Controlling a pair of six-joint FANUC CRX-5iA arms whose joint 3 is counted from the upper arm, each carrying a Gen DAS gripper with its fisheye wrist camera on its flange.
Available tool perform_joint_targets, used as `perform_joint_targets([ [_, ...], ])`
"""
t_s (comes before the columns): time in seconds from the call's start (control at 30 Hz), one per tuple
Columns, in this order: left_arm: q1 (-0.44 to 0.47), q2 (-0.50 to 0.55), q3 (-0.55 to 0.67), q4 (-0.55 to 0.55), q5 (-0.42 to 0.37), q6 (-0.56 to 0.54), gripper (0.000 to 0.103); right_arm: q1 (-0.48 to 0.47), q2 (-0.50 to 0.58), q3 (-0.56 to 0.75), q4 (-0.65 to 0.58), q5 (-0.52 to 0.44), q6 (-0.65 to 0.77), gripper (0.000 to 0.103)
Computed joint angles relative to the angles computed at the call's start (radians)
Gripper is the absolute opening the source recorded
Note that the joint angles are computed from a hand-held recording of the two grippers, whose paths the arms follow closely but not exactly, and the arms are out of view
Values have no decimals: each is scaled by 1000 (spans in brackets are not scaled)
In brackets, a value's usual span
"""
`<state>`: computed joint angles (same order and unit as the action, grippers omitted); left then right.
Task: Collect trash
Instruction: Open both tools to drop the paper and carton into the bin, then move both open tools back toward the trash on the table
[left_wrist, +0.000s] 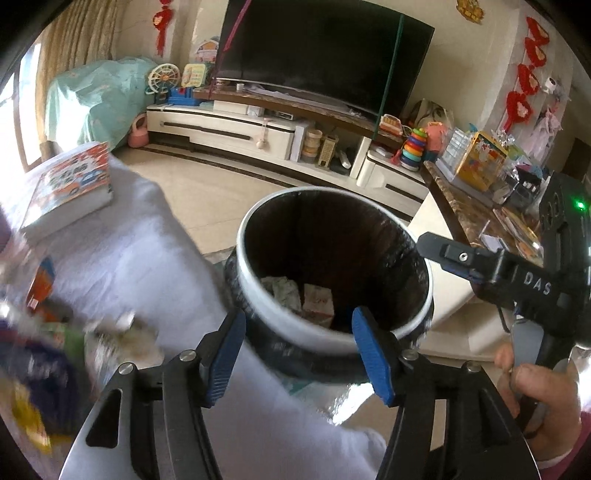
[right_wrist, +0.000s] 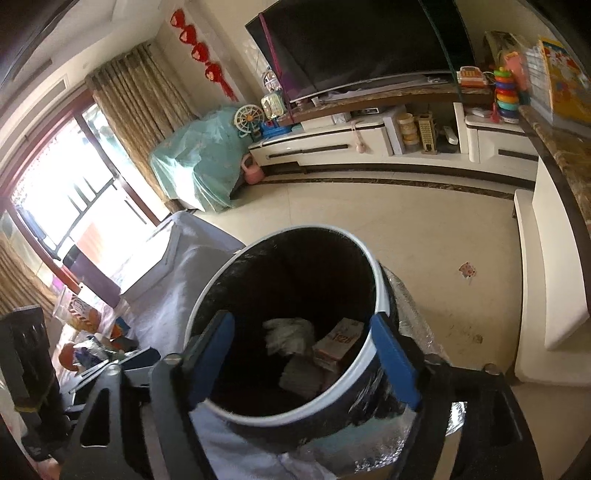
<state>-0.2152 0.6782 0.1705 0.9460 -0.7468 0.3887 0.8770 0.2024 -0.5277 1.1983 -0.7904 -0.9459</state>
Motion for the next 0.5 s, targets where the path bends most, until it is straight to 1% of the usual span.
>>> perform_joint_targets([
  [0.03,7,-19,-38,19,15,-27,62,8,4,3,0,-2,-9,90],
  [0.07,12,-34,-67,31,28,-43,64,17,10,6,3,-6,-20,92],
  [0.2,47,-103,-196,101,54,-122,64,44,39,27,12,-1,-54,92],
  [0.33,87,-154,-292,159,60,-181,64,75,76,61,11,-7,-68,92],
  [0.4,107,-178,-335,178,63,-208,64,83,91,74,24,-3,-84,92],
  [0.5,144,-201,-370,183,58,-219,64,93,114,94,44,10,-100,92],
])
